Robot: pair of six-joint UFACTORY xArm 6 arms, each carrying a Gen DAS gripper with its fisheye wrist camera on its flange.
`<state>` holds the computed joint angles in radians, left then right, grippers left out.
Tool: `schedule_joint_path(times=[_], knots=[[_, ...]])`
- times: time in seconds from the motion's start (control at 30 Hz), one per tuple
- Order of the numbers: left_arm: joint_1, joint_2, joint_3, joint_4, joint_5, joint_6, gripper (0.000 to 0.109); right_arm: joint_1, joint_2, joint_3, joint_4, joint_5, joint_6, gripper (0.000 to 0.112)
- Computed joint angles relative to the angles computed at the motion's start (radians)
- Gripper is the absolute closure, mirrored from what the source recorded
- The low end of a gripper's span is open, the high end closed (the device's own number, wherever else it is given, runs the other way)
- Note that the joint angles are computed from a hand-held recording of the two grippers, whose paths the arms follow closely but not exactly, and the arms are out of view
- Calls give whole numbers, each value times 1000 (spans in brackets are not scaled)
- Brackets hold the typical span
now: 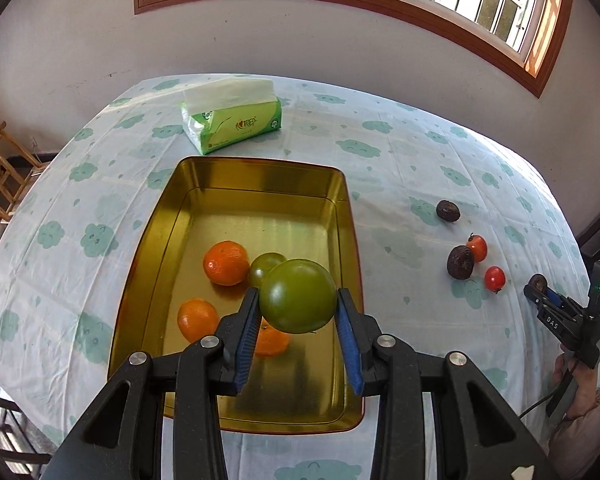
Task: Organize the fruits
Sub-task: 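Lower the green tomato into the tin tray and open the left gripper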
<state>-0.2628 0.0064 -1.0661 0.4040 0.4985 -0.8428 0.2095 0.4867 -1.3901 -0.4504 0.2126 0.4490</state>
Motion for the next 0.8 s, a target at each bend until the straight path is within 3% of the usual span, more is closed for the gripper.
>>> schedule_joint_path(times=[0.23,0.8], knots=[[27,-27,59,-104,44,70,75,0,0,0,-1,0,1,72],[45,16,64,-154,118,124,75,1,0,-1,-5,2,5,72]])
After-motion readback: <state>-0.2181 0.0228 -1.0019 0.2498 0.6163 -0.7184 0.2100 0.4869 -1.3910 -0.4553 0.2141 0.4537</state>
